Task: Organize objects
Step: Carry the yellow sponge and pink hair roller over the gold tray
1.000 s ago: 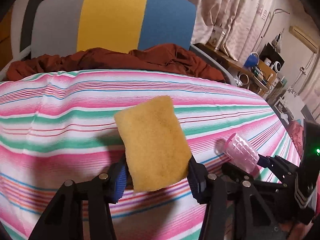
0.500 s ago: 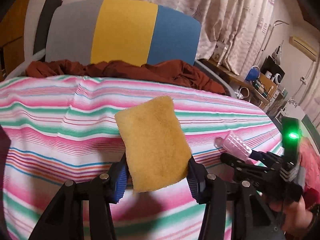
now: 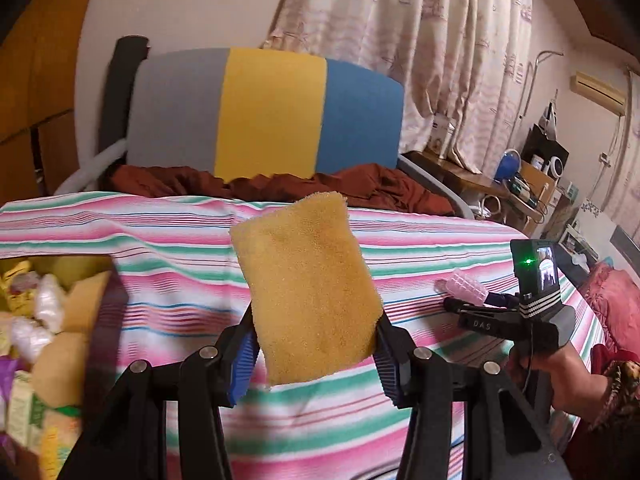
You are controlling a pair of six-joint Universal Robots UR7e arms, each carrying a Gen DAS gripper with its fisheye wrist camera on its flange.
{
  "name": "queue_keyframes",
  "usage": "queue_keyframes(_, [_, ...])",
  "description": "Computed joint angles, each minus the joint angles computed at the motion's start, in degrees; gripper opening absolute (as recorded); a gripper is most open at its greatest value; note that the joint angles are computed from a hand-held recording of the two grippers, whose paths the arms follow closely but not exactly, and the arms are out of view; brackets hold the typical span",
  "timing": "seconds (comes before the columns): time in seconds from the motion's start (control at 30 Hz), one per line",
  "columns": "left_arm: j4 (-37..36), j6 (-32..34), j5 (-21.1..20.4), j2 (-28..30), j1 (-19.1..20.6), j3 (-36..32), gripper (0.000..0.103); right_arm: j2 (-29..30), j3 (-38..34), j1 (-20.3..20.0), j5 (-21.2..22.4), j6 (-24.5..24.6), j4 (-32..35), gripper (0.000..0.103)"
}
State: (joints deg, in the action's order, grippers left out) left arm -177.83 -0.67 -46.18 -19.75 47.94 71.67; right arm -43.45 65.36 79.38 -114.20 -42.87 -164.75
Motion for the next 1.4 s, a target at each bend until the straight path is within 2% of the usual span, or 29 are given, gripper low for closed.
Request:
queue_keyframes(0.27, [-6.2,-3.0,4.1,-8.5,0.2,12.2,0.051,0.8,1.1,0.6,-1.8,-3.9,-5.6,0.071])
queue_keyframes(0.4, [-7.9,-4.3,5.6,-12.0,1.2,15.7,0.051,1.5,1.9,1.2,-3.5,-7.1,-9.9,0.071])
queue_keyframes(0.53, [-5.6,-8.5,6.7,-15.9,3.1,17.8,0.052,1.6,2.5,1.6,-4.2,-9.3,-12.9,0.070])
queue_keyframes(0.67, [0.5,-11.6,8.2,-19.5,5.5,18.4,0.052,1.1,4.2,2.1,-3.7,-11.6,-16.6,0.070])
queue_keyframes(0.73, [3.0,-12.4,8.8,-20.9,6.9,18.3,0.052,0.1,5.3,2.4,-2.9,-10.4,-16.1,0.070])
queue_keyframes(0.87, [9.5,-15.8,8.3,-23.7,10.0,17.6,0.052,-3.5,8.9,3.5,0.2,-1.4,-11.0,0.070])
queue_keyframes(0.9, [10.8,-16.8,7.7,-24.1,10.6,17.4,0.052,-4.1,9.7,3.9,1.0,-0.4,-10.3,0.070])
queue_keyframes(1.07, [15.6,-20.6,6.0,-26.1,13.6,16.8,0.052,-6.6,14.5,6.7,5.4,1.7,-7.7,0.070])
queue_keyframes(1.27, [22.8,-23.5,-0.7,-27.0,17.3,14.3,0.052,-8.2,19.8,9.9,11.0,4.0,-4.3,0.070])
queue_keyframes(1.4, [24.1,-23.9,-2.4,-27.1,18.2,12.9,0.057,-8.4,22.2,11.6,13.2,5.1,-2.2,0.070])
